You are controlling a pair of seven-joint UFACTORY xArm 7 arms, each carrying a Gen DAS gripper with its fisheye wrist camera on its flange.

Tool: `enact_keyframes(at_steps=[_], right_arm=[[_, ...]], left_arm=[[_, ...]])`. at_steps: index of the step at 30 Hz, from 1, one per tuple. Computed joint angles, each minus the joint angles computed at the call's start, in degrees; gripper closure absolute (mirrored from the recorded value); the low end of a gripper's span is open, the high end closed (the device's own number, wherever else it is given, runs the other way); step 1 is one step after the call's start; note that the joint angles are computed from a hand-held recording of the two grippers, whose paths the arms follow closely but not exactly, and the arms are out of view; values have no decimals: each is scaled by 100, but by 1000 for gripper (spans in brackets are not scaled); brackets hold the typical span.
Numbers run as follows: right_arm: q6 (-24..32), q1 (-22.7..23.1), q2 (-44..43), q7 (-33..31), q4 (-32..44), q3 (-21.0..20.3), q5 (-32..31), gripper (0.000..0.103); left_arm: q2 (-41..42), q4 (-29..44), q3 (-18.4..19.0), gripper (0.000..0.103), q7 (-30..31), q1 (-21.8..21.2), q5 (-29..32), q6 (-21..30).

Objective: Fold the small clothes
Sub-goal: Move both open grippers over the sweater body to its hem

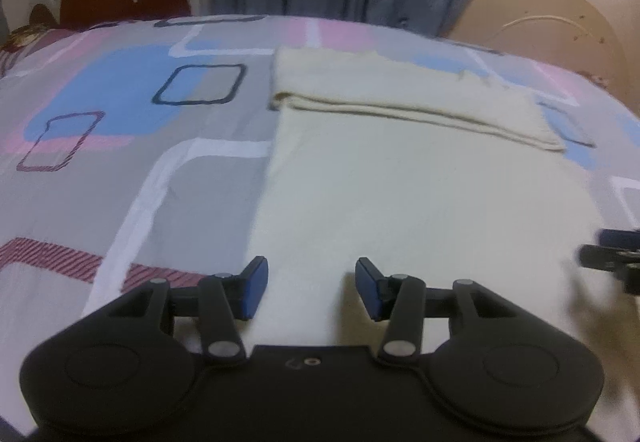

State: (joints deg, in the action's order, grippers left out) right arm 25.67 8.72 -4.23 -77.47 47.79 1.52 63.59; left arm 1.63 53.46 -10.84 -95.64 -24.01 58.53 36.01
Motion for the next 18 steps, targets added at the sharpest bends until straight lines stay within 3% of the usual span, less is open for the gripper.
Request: enact_keyframes(at_steps=[4, 9, 14, 18], right_arm=[[462, 188, -560, 5, -354, 19, 115, 54], [536, 557, -1121, 252, -962, 53, -99, 54], [-6, 743, -1619, 869, -1659, 61, -692, 54], [-555, 627, -2108, 1404, -2219, 33, -1296, 54]], left_arm=[[9, 7, -117, 55, 209, -125, -180, -336], [-7, -195, -207, 55, 468, -352, -152, -457], [-535, -921, -320, 52, 351, -349, 137, -672], [-1029, -1422, -492, 52, 387, -207, 6, -774]])
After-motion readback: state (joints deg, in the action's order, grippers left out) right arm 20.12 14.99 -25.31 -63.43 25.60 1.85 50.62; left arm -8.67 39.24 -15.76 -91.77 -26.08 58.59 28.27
